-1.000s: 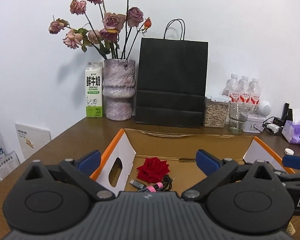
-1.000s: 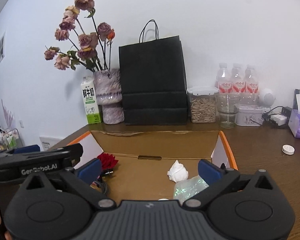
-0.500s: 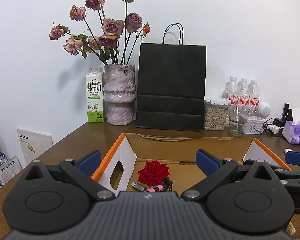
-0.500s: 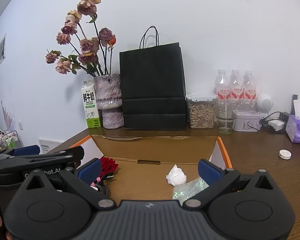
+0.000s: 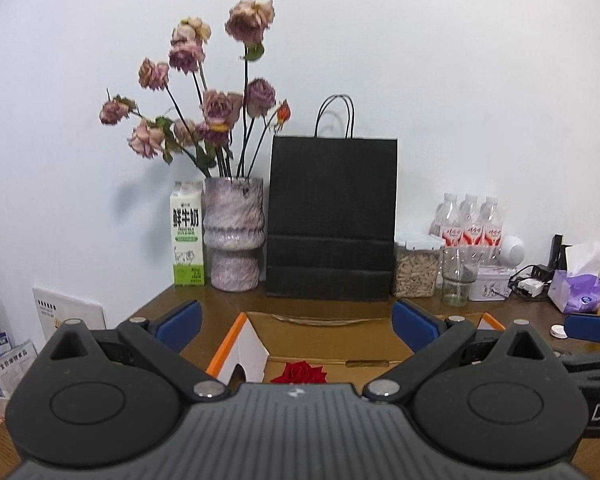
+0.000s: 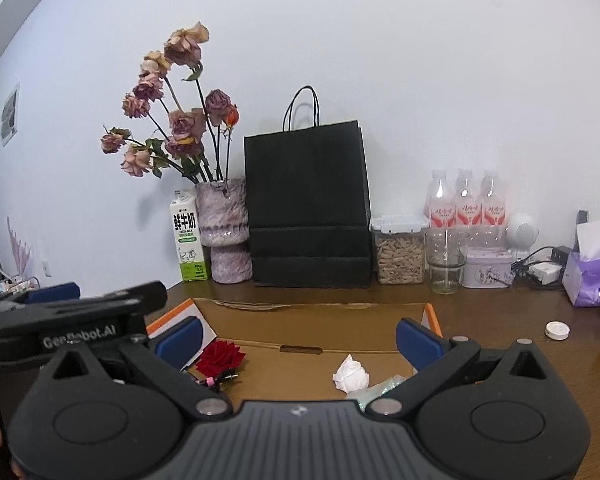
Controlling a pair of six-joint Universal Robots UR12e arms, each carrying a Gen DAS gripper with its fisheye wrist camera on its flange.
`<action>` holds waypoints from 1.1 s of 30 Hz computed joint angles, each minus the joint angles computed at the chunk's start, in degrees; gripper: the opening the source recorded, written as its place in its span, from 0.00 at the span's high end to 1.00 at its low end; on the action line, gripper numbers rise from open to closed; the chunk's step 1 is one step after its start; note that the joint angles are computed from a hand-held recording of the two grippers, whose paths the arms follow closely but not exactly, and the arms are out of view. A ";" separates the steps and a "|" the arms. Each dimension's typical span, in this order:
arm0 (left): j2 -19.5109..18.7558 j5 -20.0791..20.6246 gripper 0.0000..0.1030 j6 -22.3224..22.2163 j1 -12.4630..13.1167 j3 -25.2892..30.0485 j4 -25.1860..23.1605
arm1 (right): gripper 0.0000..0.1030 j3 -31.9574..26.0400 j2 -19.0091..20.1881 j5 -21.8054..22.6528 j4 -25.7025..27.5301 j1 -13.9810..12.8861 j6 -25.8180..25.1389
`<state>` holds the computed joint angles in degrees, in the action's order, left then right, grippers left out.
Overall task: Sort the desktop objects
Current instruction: 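Withdraw both grippers from the box back over the table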
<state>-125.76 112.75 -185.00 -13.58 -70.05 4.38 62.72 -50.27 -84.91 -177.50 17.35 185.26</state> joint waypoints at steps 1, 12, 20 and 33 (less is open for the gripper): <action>0.33 0.20 0.00 0.17 -0.07 -0.40 0.29 | 0.00 0.45 -0.35 0.08 -0.12 0.02 -0.04; 5.90 3.31 0.00 2.41 0.32 -8.43 3.33 | 0.00 9.14 -6.13 -2.76 -2.82 0.38 -1.73; 9.79 5.51 0.00 2.54 1.89 -14.79 0.35 | 0.00 15.11 -9.49 -6.25 0.45 0.33 -1.80; 12.41 3.20 0.00 1.16 3.85 -20.27 -6.96 | 0.00 17.84 -10.02 -5.11 8.25 0.62 -2.26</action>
